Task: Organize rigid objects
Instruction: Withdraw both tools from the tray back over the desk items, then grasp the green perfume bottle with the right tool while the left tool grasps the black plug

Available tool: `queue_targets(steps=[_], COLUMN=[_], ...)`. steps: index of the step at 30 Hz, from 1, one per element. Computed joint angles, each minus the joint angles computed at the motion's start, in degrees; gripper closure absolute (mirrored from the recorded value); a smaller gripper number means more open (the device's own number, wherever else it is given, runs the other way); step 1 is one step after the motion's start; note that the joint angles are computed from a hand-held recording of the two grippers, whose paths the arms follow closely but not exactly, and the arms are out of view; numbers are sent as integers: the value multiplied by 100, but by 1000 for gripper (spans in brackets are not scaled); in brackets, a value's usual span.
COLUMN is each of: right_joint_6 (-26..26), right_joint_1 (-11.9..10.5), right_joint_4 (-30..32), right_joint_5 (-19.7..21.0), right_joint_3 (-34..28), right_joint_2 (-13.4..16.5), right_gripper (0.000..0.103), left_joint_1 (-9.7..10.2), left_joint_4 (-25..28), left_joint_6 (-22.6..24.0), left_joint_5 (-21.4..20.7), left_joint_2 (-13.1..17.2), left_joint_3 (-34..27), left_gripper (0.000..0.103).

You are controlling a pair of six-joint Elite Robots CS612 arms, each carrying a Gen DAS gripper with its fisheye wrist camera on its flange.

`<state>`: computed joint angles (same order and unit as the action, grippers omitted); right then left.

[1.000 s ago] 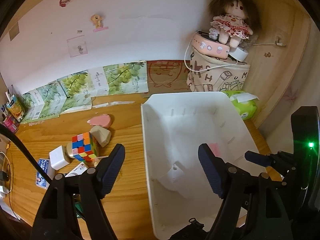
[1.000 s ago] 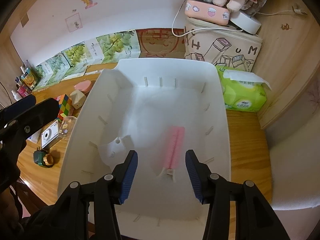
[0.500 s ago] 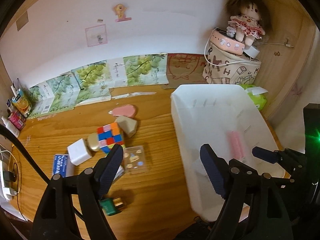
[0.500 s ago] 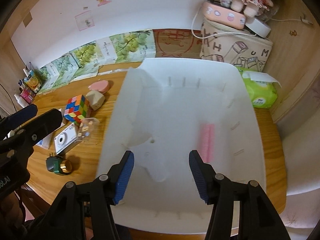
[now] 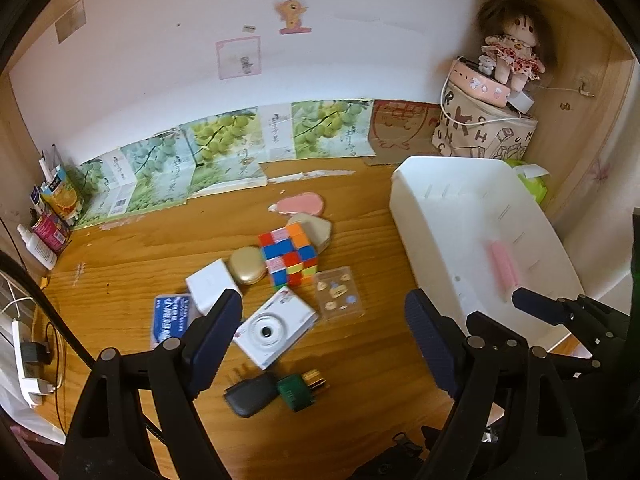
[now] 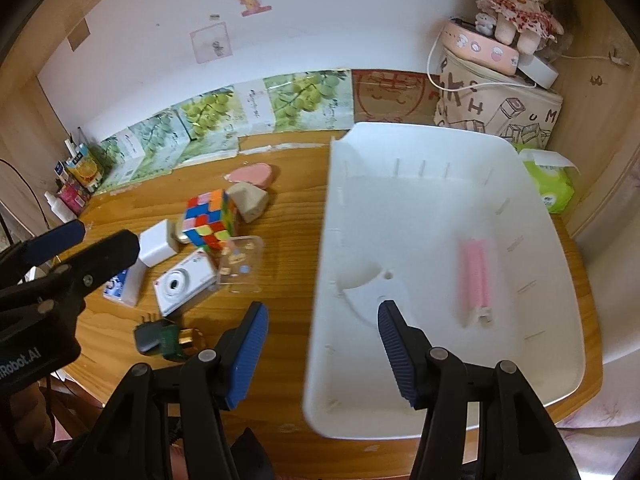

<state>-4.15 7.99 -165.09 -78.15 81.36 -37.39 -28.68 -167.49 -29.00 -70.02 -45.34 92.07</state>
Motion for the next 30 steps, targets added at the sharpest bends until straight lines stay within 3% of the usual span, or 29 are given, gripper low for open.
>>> queue_targets(steps=[11,15,30], right_joint_6=[308,306,85], right_joint_1=[279,376,598], right_joint_4=[-396,-406,698], right_joint_5=[-63,-61,226], right_joint_3=[195,231,37], right_joint_2=[-50,-55,64], right_gripper=[45,36,36], left_joint_1=[237,349,795], left_joint_4=[-43,246,1613], left_joint_6=[114,4,-398], left_joint_5=[-253,-438,-1984], left_joint_2=[-205,-240,-119], left_joint_3=[417,469,319], left_gripper=[17,17,17])
